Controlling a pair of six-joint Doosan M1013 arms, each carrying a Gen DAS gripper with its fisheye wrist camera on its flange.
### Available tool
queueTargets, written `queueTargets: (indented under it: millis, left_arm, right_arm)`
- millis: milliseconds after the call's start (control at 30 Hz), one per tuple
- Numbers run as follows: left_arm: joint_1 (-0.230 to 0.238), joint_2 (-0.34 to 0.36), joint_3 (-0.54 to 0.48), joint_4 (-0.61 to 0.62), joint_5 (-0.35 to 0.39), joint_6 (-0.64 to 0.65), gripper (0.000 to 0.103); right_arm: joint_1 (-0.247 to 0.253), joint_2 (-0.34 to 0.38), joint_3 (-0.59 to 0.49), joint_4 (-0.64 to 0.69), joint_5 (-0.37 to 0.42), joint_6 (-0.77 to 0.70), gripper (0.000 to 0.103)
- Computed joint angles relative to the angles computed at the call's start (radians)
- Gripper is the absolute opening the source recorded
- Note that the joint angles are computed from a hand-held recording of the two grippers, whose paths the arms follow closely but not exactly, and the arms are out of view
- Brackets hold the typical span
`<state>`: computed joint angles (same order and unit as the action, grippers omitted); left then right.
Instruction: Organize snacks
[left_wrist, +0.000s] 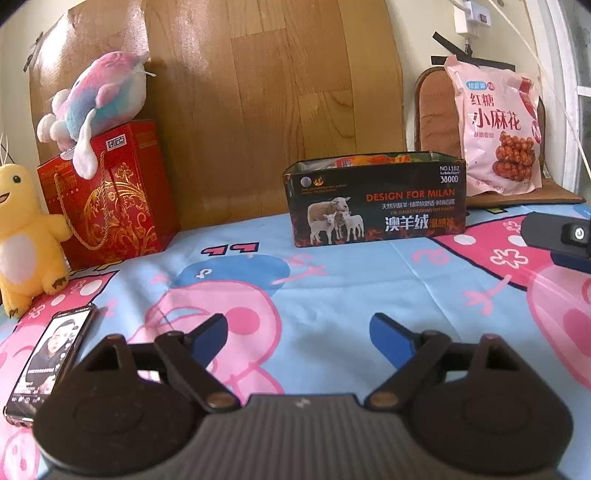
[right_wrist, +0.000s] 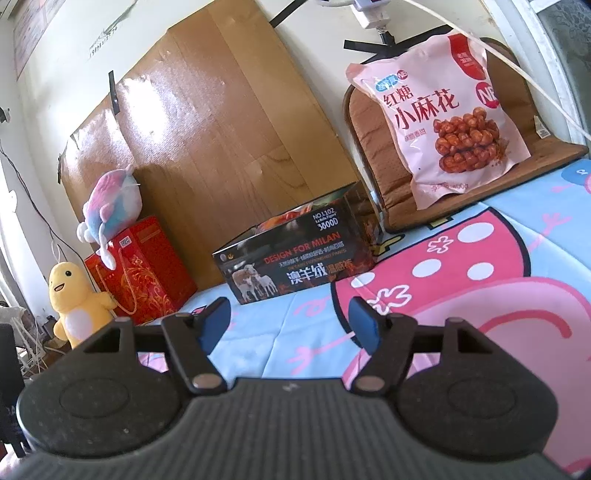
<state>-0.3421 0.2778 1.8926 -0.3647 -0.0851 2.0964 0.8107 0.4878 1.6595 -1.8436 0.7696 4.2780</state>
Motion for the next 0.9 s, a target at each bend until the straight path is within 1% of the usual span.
queueTargets:
  millis: [33,100,133,200,233,300,367,433,533,667,700,733,800,900]
  left_arm:
    - [-0.001,0.001,-0.001,-0.048,0.000,0.048,0.089]
    - [-0.004,0.002,-0.004,-0.215,-0.001,0.210,0.089]
    - [-0.004,0.003,-0.006,-0.271,0.000,0.264,0.089]
    - [-0.005,0.004,-0.008,-0.357,-0.003,0.346,0.090]
    - [-0.005,0.004,-0.007,-0.374,-0.006,0.363,0.090]
    - [-0.007,0.003,-0.005,-0.352,-0.012,0.343,0.095]
    - [-0.008,0.001,0.001,-0.278,-0.025,0.272,0.098]
    - [-0.010,-0.001,0.004,-0.261,-0.036,0.261,0.100]
    - [-0.010,0.000,0.004,-0.270,-0.038,0.273,0.103]
    - [-0.009,0.001,-0.002,-0.361,-0.024,0.352,0.103]
    - [-0.007,0.002,-0.003,-0.352,-0.019,0.339,0.103]
    - [-0.006,0.002,-0.003,-0.326,-0.014,0.310,0.103]
    - [-0.006,0.001,-0.001,-0.307,-0.017,0.292,0.103]
    - [-0.008,-0.004,0.013,-0.142,-0.046,0.144,0.103]
  right_arm:
    - [0.000,0.000,0.000,-0.002,0.000,0.002,0.073]
    - [0.000,0.000,0.000,-0.002,-0.001,0.001,0.073]
    - [0.000,0.000,0.000,-0.003,-0.001,0.002,0.073]
    - [0.000,0.000,0.001,-0.003,-0.001,0.002,0.074]
    - [0.000,0.000,0.001,-0.003,-0.001,0.002,0.074]
    - [0.000,0.000,0.000,-0.002,-0.001,0.001,0.074]
    - [0.001,0.001,-0.001,-0.001,0.000,0.001,0.074]
    - [0.001,0.001,-0.001,-0.001,0.000,0.001,0.074]
    - [0.000,0.001,-0.001,-0.001,-0.002,0.000,0.075]
    - [0.001,0.002,-0.002,-0.002,0.003,0.000,0.078]
    - [0.001,0.002,-0.002,-0.004,0.002,0.002,0.078]
    - [0.001,0.002,-0.001,-0.003,0.001,0.001,0.078]
    - [0.001,0.002,-0.001,-0.003,0.001,0.001,0.078]
    - [0.001,0.002,-0.002,-0.001,0.002,0.000,0.079]
